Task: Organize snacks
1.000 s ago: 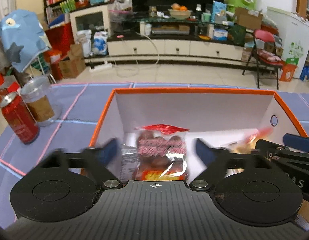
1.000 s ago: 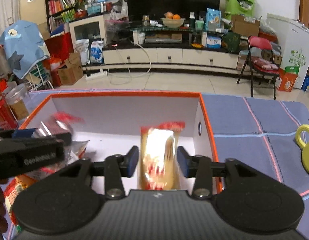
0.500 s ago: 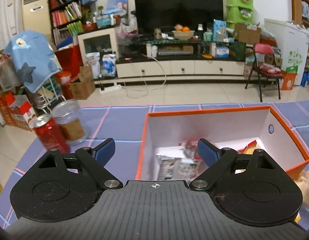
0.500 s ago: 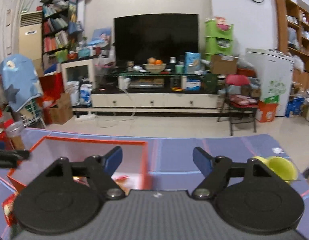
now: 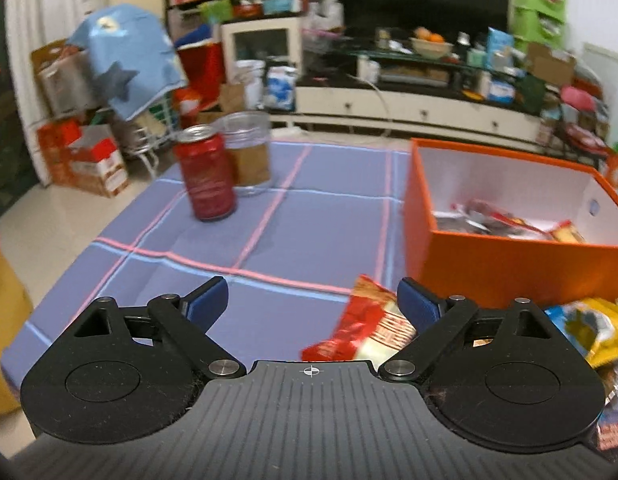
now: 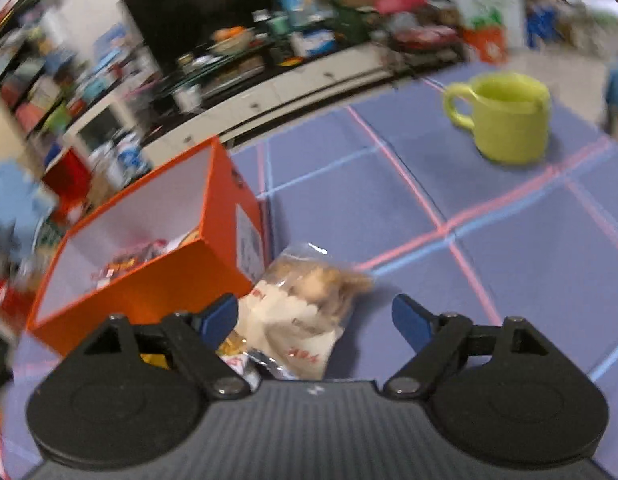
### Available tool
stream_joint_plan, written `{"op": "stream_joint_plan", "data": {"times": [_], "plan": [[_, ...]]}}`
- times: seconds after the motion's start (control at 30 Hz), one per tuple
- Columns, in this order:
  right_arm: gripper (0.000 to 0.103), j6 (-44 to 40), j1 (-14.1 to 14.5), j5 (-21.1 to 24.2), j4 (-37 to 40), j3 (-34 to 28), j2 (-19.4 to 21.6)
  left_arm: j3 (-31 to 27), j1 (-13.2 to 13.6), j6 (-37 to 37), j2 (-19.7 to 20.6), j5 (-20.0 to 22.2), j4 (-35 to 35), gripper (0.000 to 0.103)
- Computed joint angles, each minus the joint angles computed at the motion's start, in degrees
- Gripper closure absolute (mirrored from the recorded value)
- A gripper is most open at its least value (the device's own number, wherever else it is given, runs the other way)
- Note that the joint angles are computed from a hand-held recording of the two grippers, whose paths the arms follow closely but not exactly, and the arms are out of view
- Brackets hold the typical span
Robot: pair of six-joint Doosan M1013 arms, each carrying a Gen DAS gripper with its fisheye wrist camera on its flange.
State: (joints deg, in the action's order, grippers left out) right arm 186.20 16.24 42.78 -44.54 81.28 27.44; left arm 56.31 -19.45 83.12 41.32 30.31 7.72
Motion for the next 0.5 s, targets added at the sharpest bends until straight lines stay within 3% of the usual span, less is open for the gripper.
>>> {"op": "stream_joint_plan", "data": {"times": [0.07, 0.2, 0.4, 0.5], "plan": [[0.018, 2.6, 1.1, 4.8, -1.4, -2.8, 2.1, 0.2, 0.0, -2.5, 0.1, -0.7, 1.5, 0.028], [0.018, 0.9, 2.3, 12.3, -1.9, -7.8, 5.9, -0.7, -0.4, 0.8, 1.1, 0.4, 0.1, 0.028], [0.018, -1.1, 1.2, 12.6, 3.7, -8.9, 7.2, -2.4, -0.8, 6.8, 2.4, 2.6, -3.6, 0.028], [0.018, -4.3, 0.8, 9.9, 4.3, -6.3, 5.7, -2.6, -0.7, 8.6, 2.5, 2.6, -5.6, 0.028]]}}
